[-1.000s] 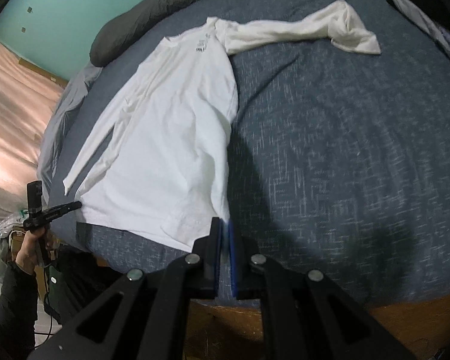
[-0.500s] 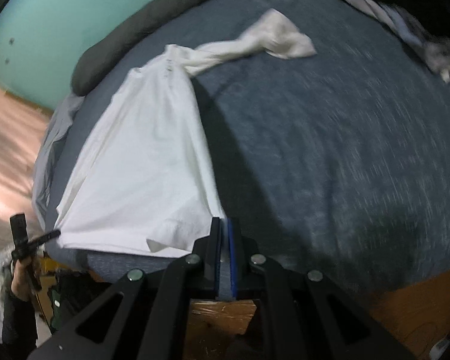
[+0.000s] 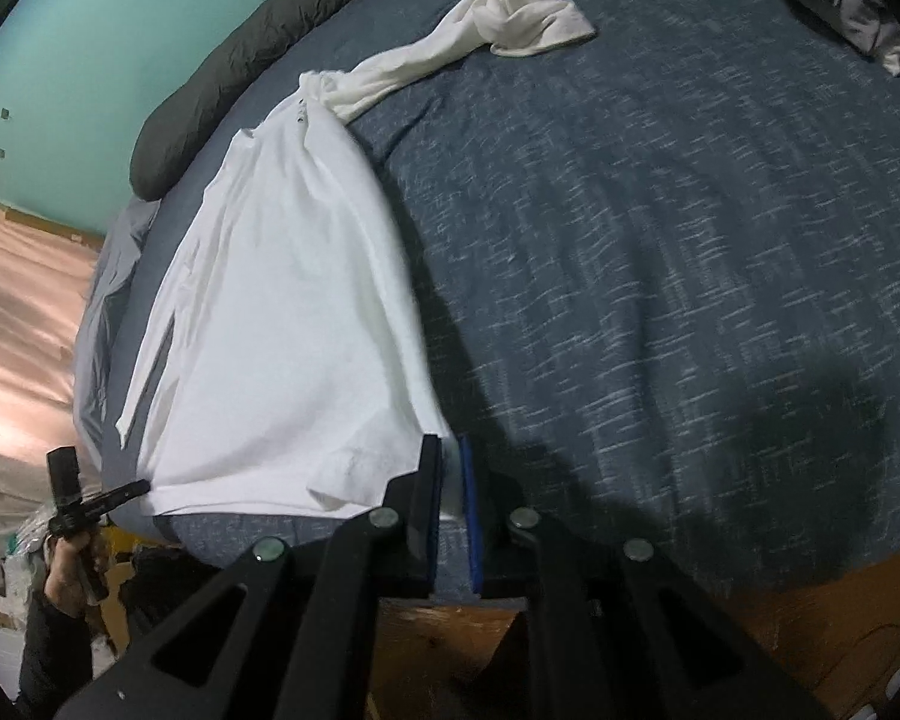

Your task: Fold clothes

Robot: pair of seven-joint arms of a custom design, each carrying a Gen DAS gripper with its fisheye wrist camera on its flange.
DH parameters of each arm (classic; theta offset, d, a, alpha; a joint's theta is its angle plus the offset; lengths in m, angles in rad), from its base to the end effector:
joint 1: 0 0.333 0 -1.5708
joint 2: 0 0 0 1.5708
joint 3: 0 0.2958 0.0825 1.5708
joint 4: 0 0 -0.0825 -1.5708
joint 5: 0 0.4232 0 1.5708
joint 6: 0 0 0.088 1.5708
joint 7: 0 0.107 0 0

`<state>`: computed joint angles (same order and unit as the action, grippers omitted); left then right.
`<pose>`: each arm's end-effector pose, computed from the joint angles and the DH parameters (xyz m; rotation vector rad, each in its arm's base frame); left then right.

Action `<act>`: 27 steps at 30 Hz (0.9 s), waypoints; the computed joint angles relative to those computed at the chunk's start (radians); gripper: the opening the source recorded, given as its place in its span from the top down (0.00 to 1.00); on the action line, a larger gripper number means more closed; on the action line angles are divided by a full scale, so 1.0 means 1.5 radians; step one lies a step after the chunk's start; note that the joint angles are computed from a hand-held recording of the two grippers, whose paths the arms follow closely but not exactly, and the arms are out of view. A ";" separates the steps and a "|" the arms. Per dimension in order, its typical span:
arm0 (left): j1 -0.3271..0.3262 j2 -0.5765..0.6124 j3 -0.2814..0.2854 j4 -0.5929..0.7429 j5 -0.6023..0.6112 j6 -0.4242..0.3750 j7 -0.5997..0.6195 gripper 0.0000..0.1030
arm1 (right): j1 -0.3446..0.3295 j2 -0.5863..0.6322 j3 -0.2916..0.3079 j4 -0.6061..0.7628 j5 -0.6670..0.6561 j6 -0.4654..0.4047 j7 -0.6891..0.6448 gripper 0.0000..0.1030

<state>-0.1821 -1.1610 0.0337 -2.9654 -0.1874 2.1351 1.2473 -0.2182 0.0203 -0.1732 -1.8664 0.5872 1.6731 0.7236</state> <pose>0.3053 -0.0569 0.4371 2.4148 -1.9067 0.6023 0.5613 -0.1727 0.4663 -2.1018 1.5025 0.3978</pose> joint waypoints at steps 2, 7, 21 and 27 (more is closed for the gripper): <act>0.003 -0.004 0.002 -0.005 -0.002 -0.001 -0.002 0.96 | 0.003 -0.005 0.003 -0.003 -0.008 0.006 0.000 0.92; 0.011 -0.016 0.002 -0.012 -0.005 -0.007 -0.013 0.94 | 0.009 -0.012 0.004 -0.008 -0.018 0.021 0.014 0.67; 0.010 0.014 -0.006 0.022 0.022 0.006 -0.036 0.86 | 0.010 -0.019 0.001 -0.018 -0.006 0.027 0.027 0.66; 0.008 0.103 -0.010 0.042 0.012 0.027 -0.045 0.81 | 0.015 -0.025 0.004 -0.021 -0.014 0.022 0.032 0.66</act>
<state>-0.1700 -1.0069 0.0194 -2.9027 -0.1690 2.1750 1.1804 -0.1957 -0.0168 -0.1680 -1.8977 0.5667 1.7066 0.7715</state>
